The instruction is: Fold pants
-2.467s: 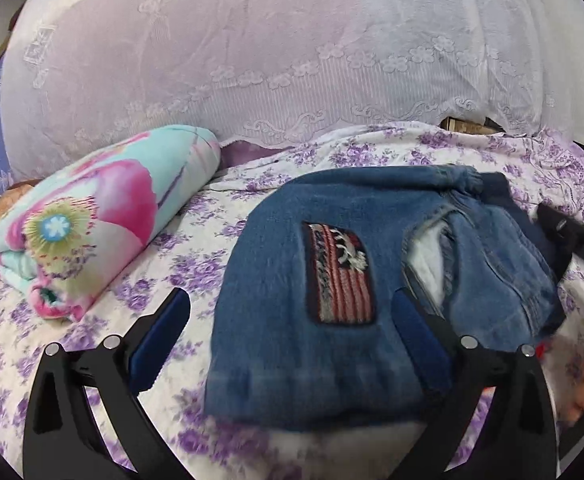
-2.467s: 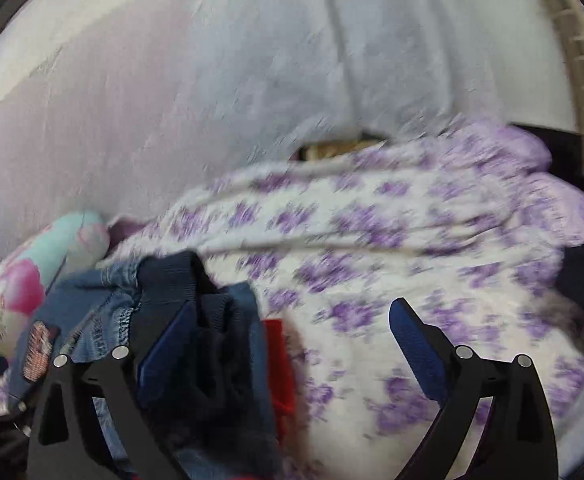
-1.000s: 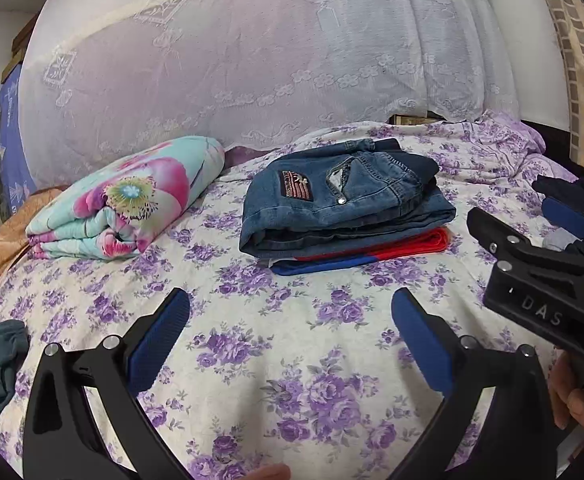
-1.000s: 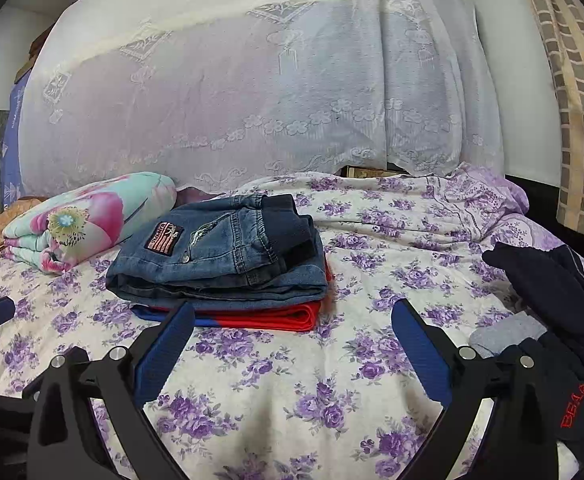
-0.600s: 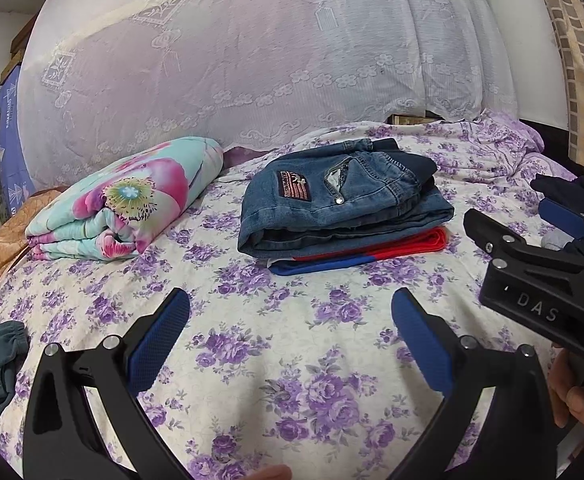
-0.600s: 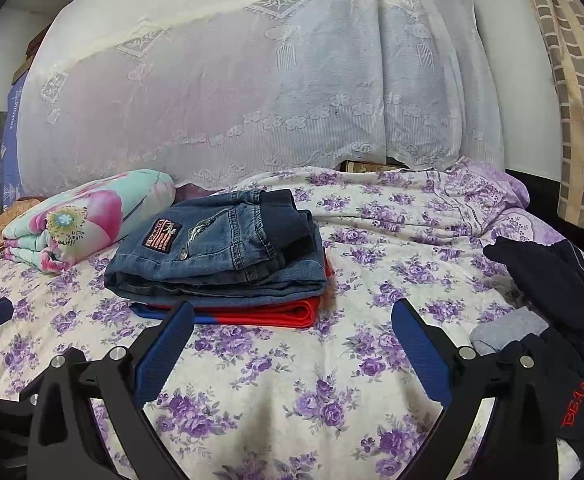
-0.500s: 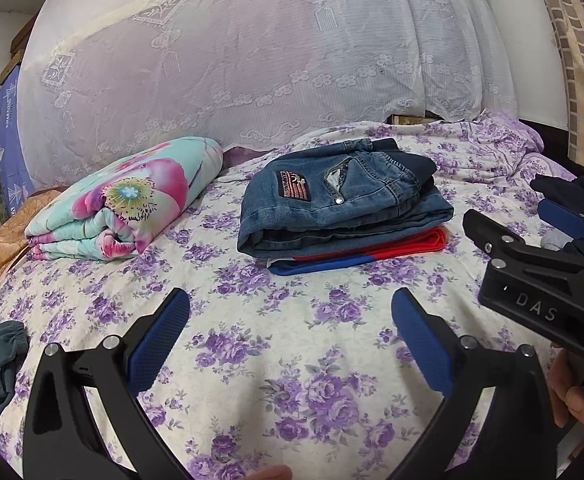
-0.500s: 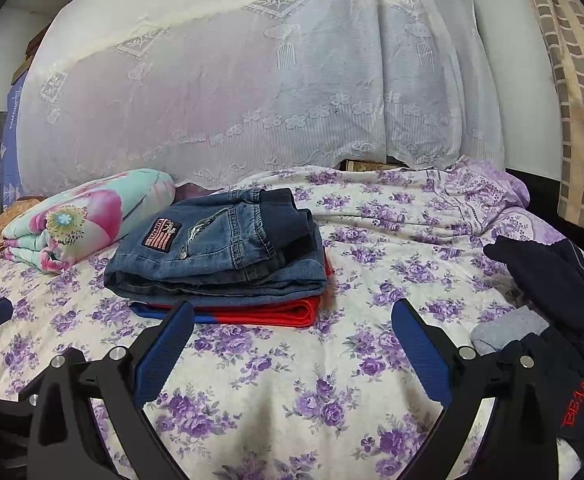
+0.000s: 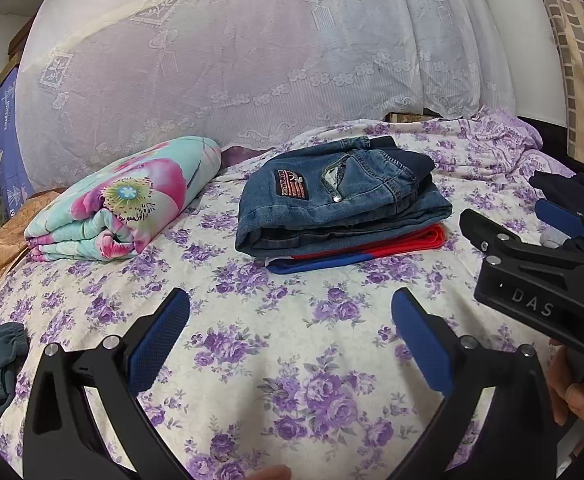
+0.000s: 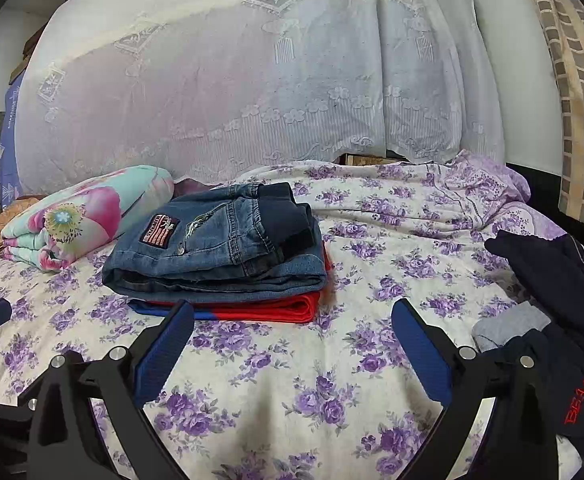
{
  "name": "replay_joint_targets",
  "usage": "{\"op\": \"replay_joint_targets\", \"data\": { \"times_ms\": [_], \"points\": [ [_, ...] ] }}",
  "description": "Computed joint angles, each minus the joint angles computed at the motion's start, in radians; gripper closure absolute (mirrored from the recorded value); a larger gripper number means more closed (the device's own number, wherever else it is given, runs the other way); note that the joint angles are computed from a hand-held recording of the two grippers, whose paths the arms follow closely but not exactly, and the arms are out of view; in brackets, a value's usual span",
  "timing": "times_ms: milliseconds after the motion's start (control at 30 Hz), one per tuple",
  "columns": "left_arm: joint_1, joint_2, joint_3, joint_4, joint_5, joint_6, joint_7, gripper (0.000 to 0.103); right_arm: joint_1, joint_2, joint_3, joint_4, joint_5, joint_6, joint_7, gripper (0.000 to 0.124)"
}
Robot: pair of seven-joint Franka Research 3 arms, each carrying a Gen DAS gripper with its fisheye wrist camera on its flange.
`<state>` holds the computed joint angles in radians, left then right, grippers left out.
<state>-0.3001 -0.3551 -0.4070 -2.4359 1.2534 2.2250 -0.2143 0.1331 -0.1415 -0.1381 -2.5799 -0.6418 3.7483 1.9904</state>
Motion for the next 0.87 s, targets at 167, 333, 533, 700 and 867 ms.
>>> {"op": "replay_joint_targets", "data": {
  "times_ms": [167, 333, 533, 700, 867],
  "points": [
    [-0.001, 0.001, 0.000, 0.001, -0.002, -0.001, 0.001, 0.005, 0.000, 0.002, -0.001, 0.002, -0.007, -0.007, 0.007, 0.025],
    [-0.001, 0.002, 0.001, 0.001, -0.001, 0.003, 0.001, 0.005, 0.000, 0.000, 0.002, -0.002, 0.000, -0.012, 0.006, 0.025],
    [0.002, -0.009, 0.003, -0.011, 0.017, 0.021, -0.020, 0.005, 0.005, 0.001, -0.006, 0.007, -0.019, -0.028, 0.027, 0.025],
    [0.007, -0.012, 0.012, -0.011, -0.006, 0.033, -0.004, 0.005, 0.007, 0.001, -0.013, 0.013, -0.037, -0.036, 0.046, 0.025],
    [0.018, -0.020, 0.017, -0.019, -0.018, 0.056, 0.000, 0.005, 0.005, 0.002, -0.013, 0.015, -0.047, -0.039, 0.056, 0.025]
  ]
}}
